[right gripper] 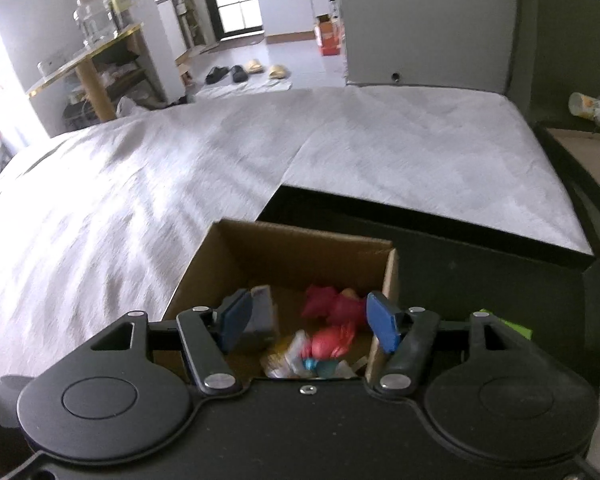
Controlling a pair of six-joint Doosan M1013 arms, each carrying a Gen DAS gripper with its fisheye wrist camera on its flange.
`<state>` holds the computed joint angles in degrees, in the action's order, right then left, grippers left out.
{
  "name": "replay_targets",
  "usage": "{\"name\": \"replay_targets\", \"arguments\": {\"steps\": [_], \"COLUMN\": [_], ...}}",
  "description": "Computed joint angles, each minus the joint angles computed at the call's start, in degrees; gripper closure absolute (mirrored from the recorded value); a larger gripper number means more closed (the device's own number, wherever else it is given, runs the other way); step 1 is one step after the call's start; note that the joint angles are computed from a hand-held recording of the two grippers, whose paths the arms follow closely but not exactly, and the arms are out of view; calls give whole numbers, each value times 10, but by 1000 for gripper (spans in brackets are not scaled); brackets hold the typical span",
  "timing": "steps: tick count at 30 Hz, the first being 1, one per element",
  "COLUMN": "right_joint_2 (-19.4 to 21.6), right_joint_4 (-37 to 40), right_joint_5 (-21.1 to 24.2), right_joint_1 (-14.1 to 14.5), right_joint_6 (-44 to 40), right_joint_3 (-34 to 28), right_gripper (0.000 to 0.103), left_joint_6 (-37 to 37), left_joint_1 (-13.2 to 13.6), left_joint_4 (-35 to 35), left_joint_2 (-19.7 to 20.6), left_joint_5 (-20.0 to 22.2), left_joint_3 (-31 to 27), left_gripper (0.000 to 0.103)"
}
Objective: Organize rigid objects
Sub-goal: 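Carry the red-yellow figure into the box and open the right gripper, then move the right gripper to the green cube and grasp it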
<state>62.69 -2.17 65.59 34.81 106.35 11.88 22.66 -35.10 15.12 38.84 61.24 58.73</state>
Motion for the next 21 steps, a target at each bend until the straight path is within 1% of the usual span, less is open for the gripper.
{"name": "replay_targets", "arguments": {"steps": [6,10,14,18,21], "right_joint_2": [-39,-63,-74,-90,-98], "right_joint_4": [-13,-13,-18,-29,-32], "right_joint_5": [-35,-49,-52,-65,-70], "right_joint_1": [-4,-10,-13,-17,-22], "right_joint_6": [24,41,46,51,55], "right_joint_3": [71,112,130,160,176], "right_gripper": [37,37,35,32,32], "left_joint_6": [0,-1,-2,-2,-3], "left_joint_1": [-1,-2,-1,-1,-2], "left_joint_4": [2,4,3,2,3], "left_joint_2": [-1,-3,-5,-5,-5], "left_joint_5": [0,0,-4,-2,-3], "left_joint_3": [1,2,7,6,7], "left_gripper": [85,85,85,85,85]}}
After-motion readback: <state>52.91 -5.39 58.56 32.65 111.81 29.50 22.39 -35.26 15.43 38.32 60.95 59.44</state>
